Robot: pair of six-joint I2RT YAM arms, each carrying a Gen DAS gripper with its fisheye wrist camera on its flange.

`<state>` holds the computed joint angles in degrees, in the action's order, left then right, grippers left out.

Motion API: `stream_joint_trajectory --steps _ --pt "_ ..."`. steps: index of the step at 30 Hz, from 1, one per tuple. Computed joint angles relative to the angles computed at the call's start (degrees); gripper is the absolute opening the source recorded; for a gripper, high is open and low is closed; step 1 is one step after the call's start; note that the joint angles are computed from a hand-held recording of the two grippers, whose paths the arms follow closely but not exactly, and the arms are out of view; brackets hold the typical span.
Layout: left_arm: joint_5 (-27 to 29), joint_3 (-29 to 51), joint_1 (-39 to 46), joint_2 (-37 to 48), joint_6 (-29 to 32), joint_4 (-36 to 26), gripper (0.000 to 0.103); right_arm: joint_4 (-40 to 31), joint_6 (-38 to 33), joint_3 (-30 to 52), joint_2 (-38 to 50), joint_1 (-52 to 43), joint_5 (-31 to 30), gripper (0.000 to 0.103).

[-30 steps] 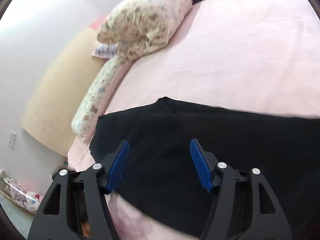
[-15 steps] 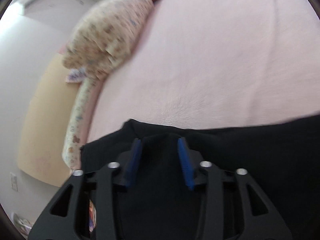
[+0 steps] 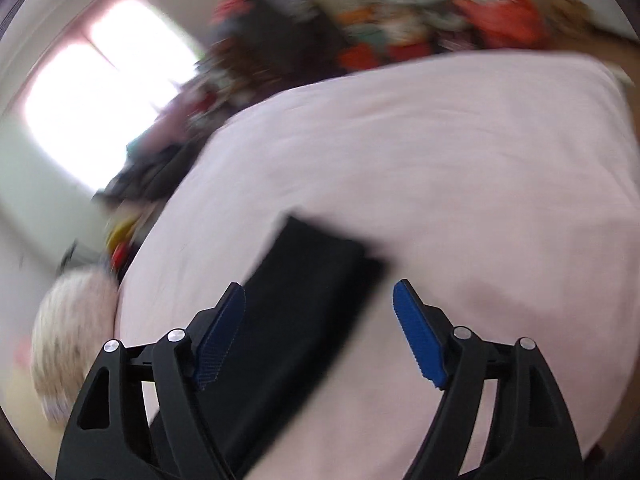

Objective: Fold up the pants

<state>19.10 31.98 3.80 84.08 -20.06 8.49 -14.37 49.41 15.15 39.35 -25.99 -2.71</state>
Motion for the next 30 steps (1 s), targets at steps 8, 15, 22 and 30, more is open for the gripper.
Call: stream_joint_trajectory --steps 8,15,22,30 --pt "-2.03 -0.39 -1.18 0.05 0.86 0.64 0.101 15.31 -2.5 -6.46 13.6 -6.17 -9.54 0.08" --pt "-3.02 -0.04 -1.76 0.59 0.98 0.64 0.101 22.99 -0.75 -5.86 20.26 -1.26 -12.72 0.08" --pt "-3.45 -0.15 -1.97 0.63 1.09 0.71 0.101 34.88 2.79 -5.46 29.59 -0.82 -13.25 0.08" --pt "-3.94 0.19 -2.17 0.7 1.37 0.11 0.101 48.34 7.93 -3.36 42.84 -3.38 -15.01 0.046"
